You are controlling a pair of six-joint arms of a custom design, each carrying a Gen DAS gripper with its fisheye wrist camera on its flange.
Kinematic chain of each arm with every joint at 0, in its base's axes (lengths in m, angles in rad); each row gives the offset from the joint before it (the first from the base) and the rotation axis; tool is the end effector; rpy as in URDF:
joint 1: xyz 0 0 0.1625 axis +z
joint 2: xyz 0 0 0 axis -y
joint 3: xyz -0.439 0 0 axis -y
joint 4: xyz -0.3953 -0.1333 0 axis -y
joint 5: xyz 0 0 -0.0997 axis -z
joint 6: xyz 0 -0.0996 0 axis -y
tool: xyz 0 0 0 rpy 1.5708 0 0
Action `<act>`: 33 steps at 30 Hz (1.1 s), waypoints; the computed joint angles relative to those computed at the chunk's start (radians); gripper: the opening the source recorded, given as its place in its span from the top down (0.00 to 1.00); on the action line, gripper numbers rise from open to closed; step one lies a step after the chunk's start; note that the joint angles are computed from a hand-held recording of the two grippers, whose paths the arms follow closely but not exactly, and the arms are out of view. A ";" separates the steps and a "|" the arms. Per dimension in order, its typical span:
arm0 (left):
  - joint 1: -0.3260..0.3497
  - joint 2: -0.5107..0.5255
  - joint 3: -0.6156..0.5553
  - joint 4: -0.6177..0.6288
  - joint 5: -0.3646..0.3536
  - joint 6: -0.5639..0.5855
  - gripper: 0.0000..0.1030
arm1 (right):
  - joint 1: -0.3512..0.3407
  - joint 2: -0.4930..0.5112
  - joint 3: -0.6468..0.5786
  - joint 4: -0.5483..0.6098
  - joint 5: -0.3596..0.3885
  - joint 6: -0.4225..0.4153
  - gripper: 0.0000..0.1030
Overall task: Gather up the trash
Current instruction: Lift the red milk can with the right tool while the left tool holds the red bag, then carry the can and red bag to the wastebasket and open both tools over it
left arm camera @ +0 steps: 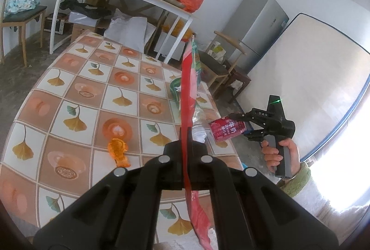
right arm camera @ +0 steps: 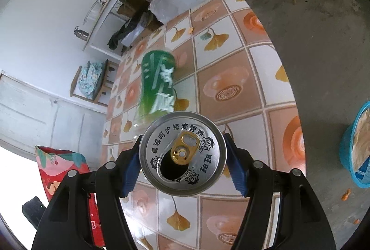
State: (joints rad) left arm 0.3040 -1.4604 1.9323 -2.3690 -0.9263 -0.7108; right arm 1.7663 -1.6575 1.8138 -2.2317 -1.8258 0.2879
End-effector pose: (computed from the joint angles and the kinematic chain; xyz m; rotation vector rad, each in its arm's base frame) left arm -0.4387 -0.3401 0.3757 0.6342 2.7956 -1.0574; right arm 0.2006 -0.4561 0.5022 -0.2302 -2.8993 0.8168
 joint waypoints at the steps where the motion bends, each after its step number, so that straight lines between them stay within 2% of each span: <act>1: 0.000 -0.002 0.001 0.001 0.002 -0.001 1.00 | 0.001 -0.001 -0.002 0.000 -0.002 0.002 0.38; 16: 0.003 -0.025 0.001 0.013 0.072 0.002 1.00 | -0.007 -0.032 -0.001 0.012 0.008 -0.001 0.38; 21: 0.010 -0.010 -0.012 0.003 0.053 0.024 1.00 | -0.018 -0.096 0.021 0.001 0.034 -0.010 0.38; 24: 0.014 0.034 -0.038 -0.036 -0.002 0.077 1.00 | -0.022 -0.181 0.046 -0.002 0.028 -0.010 0.38; 26: 0.018 0.085 -0.064 -0.076 -0.059 0.134 1.00 | -0.023 -0.250 0.063 0.002 -0.003 -0.007 0.38; 30: 0.039 0.236 -0.150 -0.136 -0.241 0.223 1.00 | -0.039 -0.422 0.095 0.038 -0.124 0.009 0.38; 31: 0.047 0.296 -0.188 -0.142 -0.300 0.250 1.00 | -0.053 -0.477 0.103 0.055 -0.167 0.016 0.38; 33: 0.052 0.391 -0.254 -0.126 -0.366 0.273 1.00 | -0.100 -0.555 0.116 0.082 -0.197 0.015 0.38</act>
